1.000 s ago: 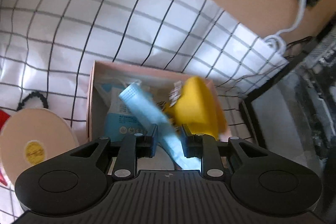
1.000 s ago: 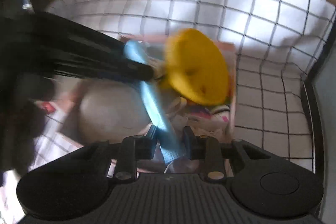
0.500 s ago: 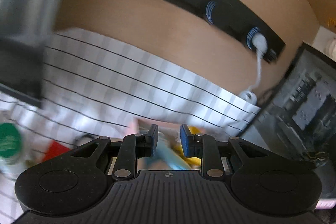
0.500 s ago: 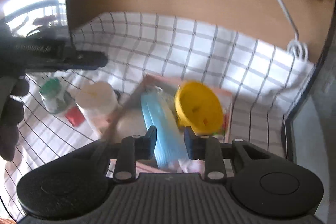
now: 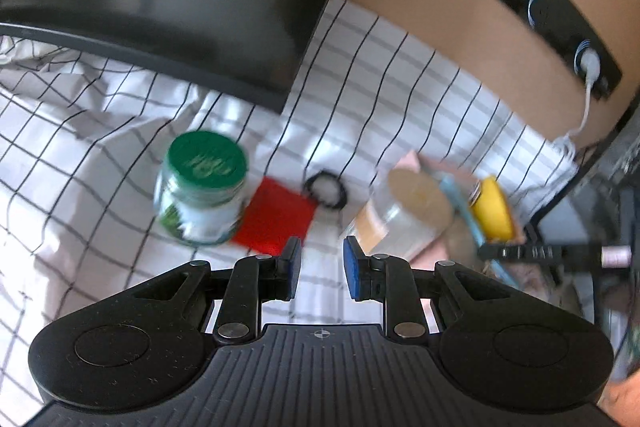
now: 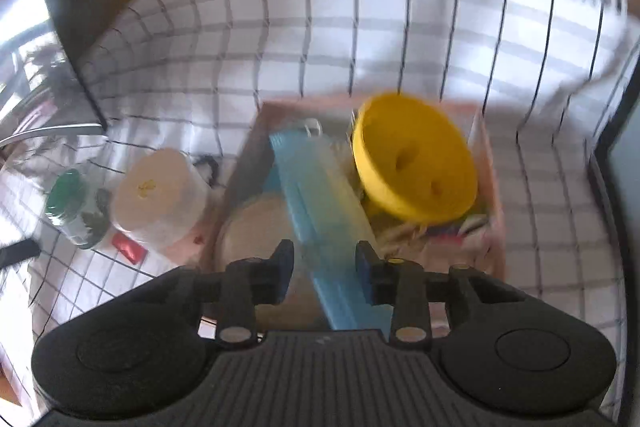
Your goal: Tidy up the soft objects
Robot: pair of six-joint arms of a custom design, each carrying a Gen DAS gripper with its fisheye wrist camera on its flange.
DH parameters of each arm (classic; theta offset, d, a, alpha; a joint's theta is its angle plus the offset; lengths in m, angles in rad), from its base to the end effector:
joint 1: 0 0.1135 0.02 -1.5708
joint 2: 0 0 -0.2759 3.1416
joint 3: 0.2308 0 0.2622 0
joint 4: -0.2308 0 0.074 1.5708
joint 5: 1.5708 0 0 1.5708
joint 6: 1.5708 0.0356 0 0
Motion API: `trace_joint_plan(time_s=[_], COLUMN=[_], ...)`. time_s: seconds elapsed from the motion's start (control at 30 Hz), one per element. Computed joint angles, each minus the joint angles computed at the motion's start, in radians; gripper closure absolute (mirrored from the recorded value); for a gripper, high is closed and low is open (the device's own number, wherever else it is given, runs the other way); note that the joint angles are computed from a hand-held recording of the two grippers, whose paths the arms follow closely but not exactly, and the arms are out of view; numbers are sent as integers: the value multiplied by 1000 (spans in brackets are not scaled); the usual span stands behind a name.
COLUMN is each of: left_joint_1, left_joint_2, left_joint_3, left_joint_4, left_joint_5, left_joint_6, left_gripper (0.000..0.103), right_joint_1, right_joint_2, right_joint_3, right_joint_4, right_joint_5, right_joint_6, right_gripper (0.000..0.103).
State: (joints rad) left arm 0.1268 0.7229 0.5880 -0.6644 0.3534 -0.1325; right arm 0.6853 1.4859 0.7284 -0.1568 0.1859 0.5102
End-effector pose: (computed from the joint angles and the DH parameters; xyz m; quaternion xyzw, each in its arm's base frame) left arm 0.1493 0.0066 0.2441 -0.0523 0.9130 -0.1639 0.3699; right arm 0.2285 0.1783 0.1703 -0.0526 0.9415 0.1080 0.3148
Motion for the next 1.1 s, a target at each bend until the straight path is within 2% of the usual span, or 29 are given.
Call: trace_joint_plan(time_s=[0.1,0.23,0.37,0.47,0.6,0.73,0.77,0.83,1.1], left_joint_1=[37,88,131,135,160,225,250,295,470], left_joint_2=[-17,-15,13,22,33,35,37,41,100], left_joint_3=[-15,-34,-55,-67,-81,-89,-91,-97,-114], left_joint_4=[-39,-78,-82,-80,-82,-106,-112,-121,-166], left_joint_5=[0,1,25,45,76,107,122,150,259], left_joint_6=[90,185,213,218,243,302,328,381,601], left_gripper=[78,78,78,78,78,78,78,78,78], right_joint_1=[22,97,178,215,259,278,277,273,265], right_joint_2=[23,-41,-109,-77,93,326,381,498,807], right_joint_3=[25,59,128,216,399,638,693,822,1164], right_joint_4=[-25,-109,-161,-154,-165,-244,-265,-335,-486], right_joint_5=[32,123,184,153,70,7,-4,-13,7], right_joint_6=[17,-7,-33,-40,-63,-76,-73,-56,-56], right_gripper=[70,70,69,69,69,71,84,94,94])
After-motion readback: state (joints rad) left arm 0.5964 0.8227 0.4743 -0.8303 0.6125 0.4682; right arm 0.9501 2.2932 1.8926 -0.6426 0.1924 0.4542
